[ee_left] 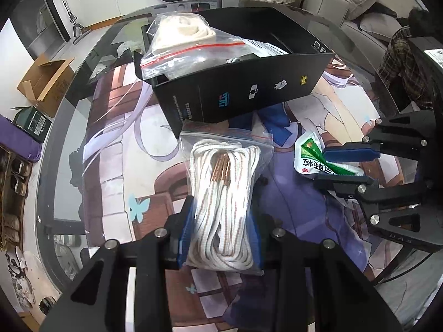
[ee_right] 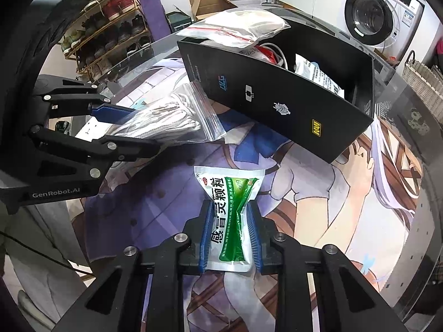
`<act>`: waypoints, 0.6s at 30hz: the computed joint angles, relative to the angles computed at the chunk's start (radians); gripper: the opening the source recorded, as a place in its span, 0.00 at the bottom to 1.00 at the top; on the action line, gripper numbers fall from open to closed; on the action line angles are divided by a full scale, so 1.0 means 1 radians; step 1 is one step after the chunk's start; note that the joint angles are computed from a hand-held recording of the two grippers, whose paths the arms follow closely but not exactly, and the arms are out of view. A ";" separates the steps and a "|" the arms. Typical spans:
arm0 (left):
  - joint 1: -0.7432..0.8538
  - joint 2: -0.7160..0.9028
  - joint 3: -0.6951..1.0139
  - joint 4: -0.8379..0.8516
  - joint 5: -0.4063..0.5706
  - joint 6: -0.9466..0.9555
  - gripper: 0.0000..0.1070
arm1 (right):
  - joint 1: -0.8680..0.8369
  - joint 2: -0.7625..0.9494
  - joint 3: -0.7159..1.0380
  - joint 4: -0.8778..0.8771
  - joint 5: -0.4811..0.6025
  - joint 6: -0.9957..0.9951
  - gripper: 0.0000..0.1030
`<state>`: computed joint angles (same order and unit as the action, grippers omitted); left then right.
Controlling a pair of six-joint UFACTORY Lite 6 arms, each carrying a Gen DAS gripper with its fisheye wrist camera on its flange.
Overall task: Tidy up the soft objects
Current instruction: 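Grasp the bagged white rope with the left tool while the right tool grasps the green packet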
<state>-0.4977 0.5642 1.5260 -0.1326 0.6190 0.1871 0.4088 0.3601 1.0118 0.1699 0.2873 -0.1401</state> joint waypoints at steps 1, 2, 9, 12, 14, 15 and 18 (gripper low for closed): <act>-0.001 0.003 0.003 0.001 0.002 -0.005 0.31 | 0.000 0.001 -0.001 0.020 -0.001 -0.016 0.28; -0.004 0.010 0.013 0.005 0.008 -0.014 0.31 | -0.008 0.004 -0.003 0.076 -0.003 -0.073 0.34; -0.016 0.043 0.045 0.026 0.025 -0.043 0.32 | -0.025 0.039 0.009 0.161 -0.011 -0.194 0.51; -0.016 0.048 0.050 0.028 0.028 -0.048 0.32 | -0.010 0.047 0.019 0.148 -0.009 -0.175 0.59; -0.017 0.051 0.053 0.027 0.030 -0.047 0.32 | -0.007 0.053 0.026 0.143 -0.011 -0.164 0.64; -0.016 0.051 0.051 0.027 0.029 -0.047 0.32 | -0.001 0.054 0.025 0.080 -0.016 -0.097 0.65; -0.016 0.051 0.049 0.029 0.029 -0.044 0.32 | -0.001 0.062 0.023 0.048 -0.028 -0.061 0.67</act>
<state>-0.5132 0.6152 1.5755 -0.1039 0.6482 0.1433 0.4074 0.4218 1.0350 0.2178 0.2592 -0.2006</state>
